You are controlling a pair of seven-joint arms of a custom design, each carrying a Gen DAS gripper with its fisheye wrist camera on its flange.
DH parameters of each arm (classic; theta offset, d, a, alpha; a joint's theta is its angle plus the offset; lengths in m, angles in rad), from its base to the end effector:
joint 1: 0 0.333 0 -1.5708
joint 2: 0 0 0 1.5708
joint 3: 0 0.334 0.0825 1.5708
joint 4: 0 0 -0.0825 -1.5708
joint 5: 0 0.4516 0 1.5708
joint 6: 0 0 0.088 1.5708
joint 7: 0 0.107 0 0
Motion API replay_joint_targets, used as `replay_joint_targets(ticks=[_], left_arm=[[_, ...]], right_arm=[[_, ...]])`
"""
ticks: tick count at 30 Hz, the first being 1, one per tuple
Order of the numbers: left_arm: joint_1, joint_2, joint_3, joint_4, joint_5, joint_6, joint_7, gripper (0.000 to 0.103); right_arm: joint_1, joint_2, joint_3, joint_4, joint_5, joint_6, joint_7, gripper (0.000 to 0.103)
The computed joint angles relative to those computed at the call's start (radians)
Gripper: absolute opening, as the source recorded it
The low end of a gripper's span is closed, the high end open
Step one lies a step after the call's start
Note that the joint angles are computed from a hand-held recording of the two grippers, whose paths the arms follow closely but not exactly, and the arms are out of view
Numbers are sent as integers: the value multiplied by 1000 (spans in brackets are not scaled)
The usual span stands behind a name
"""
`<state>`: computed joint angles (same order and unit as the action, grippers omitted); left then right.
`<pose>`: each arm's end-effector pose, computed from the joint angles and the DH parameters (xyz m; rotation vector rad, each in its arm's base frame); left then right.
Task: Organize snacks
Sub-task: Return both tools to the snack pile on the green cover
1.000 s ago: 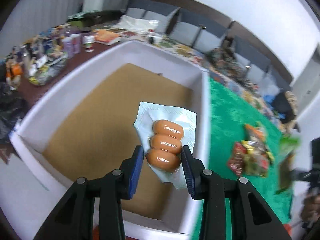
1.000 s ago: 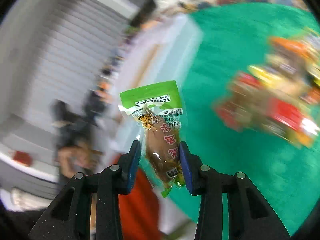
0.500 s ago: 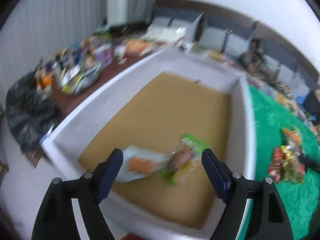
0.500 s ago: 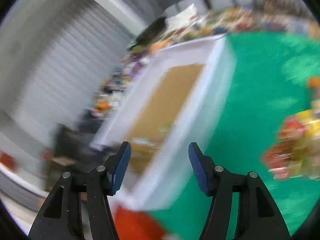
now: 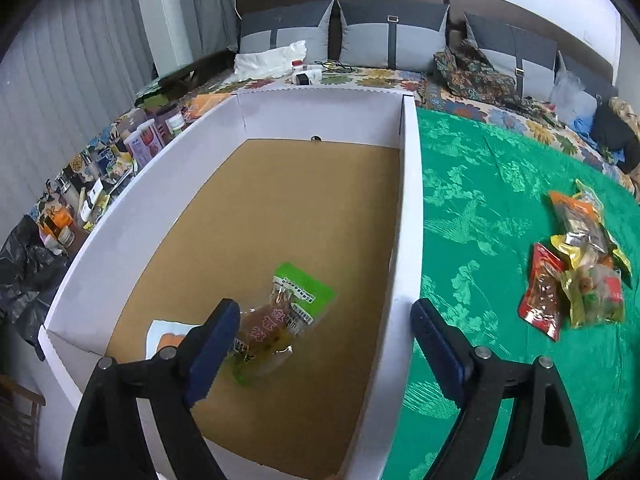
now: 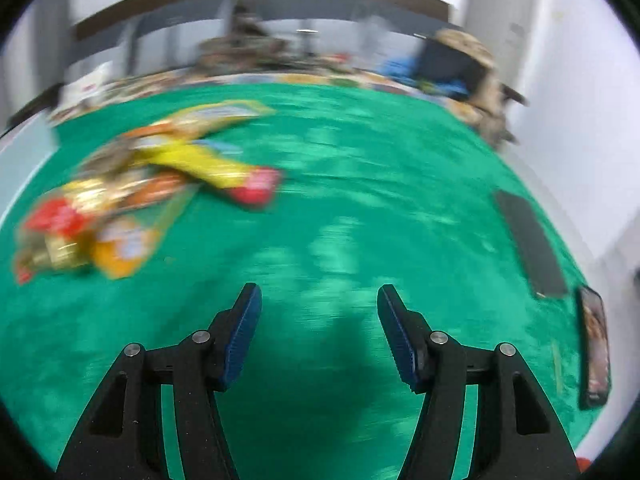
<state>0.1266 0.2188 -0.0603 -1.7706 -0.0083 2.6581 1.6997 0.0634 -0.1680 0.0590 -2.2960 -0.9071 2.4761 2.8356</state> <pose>0.7326 0.0522 0.5038 -1.7737 1.8658 -0.5870 0.5664 0.0727 0.4355 -1.3834 2.3376 -1.0013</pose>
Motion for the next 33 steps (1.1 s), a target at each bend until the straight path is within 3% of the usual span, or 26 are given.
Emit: replay_joint_targets(ticks=[10,13,16,18,21,23,25,30,33], left_arm=[[4,-63,-7,-61,-69,-32,15,87],[-32,-118,23,-133,82,101,-152,87],[-54,-184,47,-209,323,267,-407,87],[-49,-213,32,-240,359,341,-461,93],[-69,-235,-4,-275,124,381,-258,101],[-106,-233,-21,-276,-123,339,-22,101],[-124,-213,-39,-267,-224,271,85,101],[-141,-104,-84,-216,-280,112,192,101],[-143,-57,-100,-196,-281,67,215,101]], right_arm=[[-24,79,-54,59,61,8,-4,64],[-27,65,-56,34,64,26,31,68],[-36,65,-60,14,67,56,67,76],[-37,68,-57,15,66,53,70,77],[-36,72,-56,19,68,43,74,80],[-35,71,-56,18,69,42,77,81],[-34,71,-55,18,70,40,79,82],[-33,70,-55,17,70,36,83,84],[-33,67,-55,13,74,34,87,85]])
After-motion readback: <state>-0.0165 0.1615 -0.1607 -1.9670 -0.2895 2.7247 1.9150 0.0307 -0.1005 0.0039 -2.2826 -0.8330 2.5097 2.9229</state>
